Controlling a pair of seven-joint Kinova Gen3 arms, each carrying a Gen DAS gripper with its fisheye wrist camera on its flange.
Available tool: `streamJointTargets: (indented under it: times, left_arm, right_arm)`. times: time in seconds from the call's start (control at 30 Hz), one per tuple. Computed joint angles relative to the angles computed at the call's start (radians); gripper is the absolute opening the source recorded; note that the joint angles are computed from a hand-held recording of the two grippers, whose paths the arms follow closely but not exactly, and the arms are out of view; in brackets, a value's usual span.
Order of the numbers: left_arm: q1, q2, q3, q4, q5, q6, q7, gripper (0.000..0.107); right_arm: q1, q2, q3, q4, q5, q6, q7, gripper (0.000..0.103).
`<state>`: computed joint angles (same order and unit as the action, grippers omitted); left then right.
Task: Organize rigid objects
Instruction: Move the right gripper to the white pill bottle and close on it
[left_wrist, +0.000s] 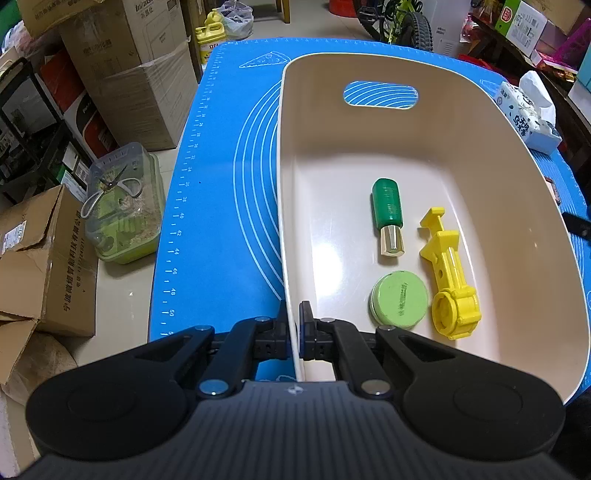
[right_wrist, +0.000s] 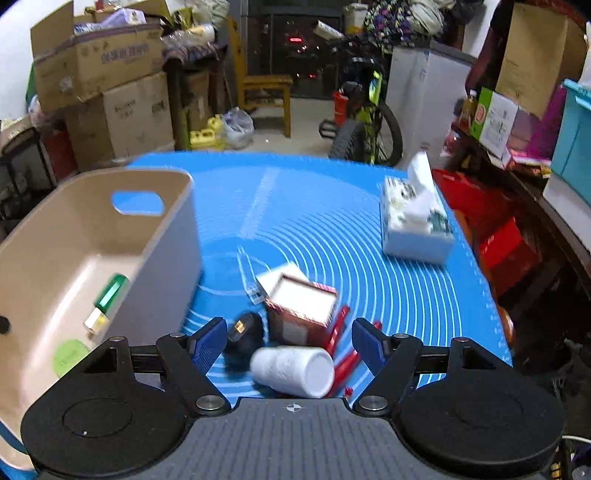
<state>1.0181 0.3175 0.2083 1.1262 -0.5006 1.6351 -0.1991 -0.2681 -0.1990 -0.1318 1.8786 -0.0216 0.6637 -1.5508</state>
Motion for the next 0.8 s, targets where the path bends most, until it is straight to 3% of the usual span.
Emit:
streamJointTargets:
  times: [0.27, 0.47, 0.53, 0.57, 0.67, 0.8]
  left_arm:
    - [0.005, 0.009, -0.005, -0.014, -0.001, 0.009, -0.006, 0.006]
    - [0.006, 0.009, -0.006, -0.014, -0.001, 0.009, -0.006, 0.006]
    - [0.006, 0.009, -0.006, -0.014, -0.001, 0.009, -0.006, 0.006]
    - [0.006, 0.009, -0.006, -0.014, -0.001, 0.009, -0.006, 0.006]
    - [0.006, 0.009, -0.006, -0.015, 0.000, 0.008, -0.005, 0.006]
    - [0.006, 0.008, -0.006, -0.013, -0.001, 0.008, -0.005, 0.006]
  right_arm:
    - [0.001, 0.068, -0.003, 0.049, 0.033, -0.057, -0.004, 0.077]
    - [-0.012, 0.081, 0.030, 0.080, -0.048, -0.101, 0.076, 0.072]
    - [-0.017, 0.076, 0.046, 0.090, -0.090, -0.115, 0.124, 0.064]
    - [-0.032, 0.073, 0.062, 0.094, -0.113, -0.122, 0.144, 0.054]
    - [-0.015, 0.070, 0.035, 0.089, -0.103, -0.114, 0.151, 0.045]
    - [-0.016, 0.055, 0.015, 0.096, -0.068, -0.105, 0.130, 0.044]
